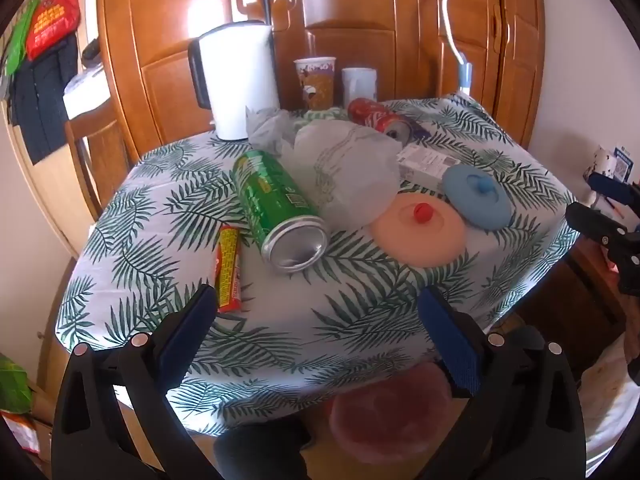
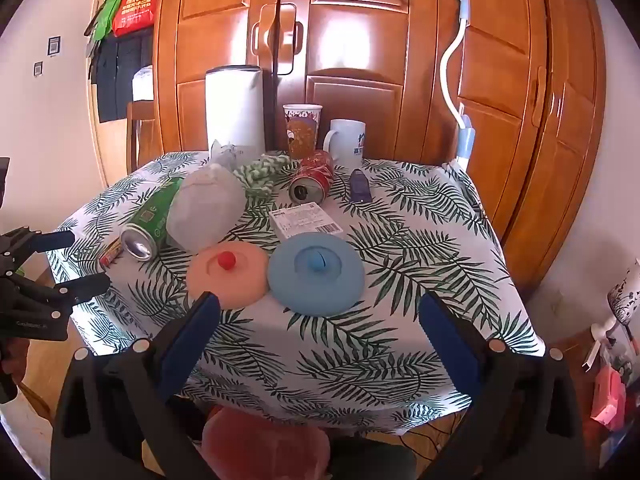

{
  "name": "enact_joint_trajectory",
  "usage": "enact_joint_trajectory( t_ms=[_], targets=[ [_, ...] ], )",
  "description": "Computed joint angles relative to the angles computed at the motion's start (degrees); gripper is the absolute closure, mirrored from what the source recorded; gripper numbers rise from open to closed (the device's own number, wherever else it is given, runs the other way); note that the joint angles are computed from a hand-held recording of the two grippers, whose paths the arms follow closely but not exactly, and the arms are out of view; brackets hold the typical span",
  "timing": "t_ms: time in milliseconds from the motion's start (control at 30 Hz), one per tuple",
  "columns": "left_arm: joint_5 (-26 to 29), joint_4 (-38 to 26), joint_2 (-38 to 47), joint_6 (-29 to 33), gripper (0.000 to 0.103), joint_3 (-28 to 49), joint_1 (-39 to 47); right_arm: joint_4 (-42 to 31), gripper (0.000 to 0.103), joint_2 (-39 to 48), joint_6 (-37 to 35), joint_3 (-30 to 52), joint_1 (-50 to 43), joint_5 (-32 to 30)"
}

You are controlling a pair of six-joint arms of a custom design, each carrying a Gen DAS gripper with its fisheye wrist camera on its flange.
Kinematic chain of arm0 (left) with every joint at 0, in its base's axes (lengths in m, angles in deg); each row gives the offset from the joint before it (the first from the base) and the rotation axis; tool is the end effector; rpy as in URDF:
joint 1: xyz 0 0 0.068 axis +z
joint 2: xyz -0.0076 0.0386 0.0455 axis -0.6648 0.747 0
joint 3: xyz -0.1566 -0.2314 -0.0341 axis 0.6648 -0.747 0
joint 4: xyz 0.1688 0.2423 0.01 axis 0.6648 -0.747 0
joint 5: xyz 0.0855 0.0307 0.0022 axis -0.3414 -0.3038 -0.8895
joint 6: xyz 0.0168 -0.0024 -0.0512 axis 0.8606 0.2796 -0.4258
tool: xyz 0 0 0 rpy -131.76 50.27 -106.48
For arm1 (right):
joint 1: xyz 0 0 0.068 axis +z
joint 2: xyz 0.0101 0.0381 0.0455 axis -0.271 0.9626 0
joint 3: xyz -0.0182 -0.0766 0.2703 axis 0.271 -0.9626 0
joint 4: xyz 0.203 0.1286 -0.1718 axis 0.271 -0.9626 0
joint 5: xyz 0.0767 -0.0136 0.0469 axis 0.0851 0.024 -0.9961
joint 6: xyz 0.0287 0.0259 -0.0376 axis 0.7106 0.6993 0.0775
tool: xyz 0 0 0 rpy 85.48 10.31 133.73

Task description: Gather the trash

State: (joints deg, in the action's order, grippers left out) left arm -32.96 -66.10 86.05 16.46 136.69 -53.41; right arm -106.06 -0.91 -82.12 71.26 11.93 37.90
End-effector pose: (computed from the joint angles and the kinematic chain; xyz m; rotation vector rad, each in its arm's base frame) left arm 0.2185 -0.0381 0.5359 0.0372 2.2976 0.0874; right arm 0.2747 0.1376 0.4971 -0.3991 2.0305 0.1308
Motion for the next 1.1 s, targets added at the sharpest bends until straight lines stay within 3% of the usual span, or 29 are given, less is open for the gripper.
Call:
enact_joint_trajectory(
  t_ms=[267, 1100],
  targets=[
    [-3.3, -1.6, 1.3, -1.7, 0.006, 1.9, -2.5, 0.3, 0.005, -0.1, 0.2, -0.1, 0.1, -0.3],
    [1.7, 0.9, -2.1, 2.5, 0.006, -2.4, 2.6, 0.8, 0.005, -0.1, 0.9, -0.6, 0.1, -1.4]
  ],
)
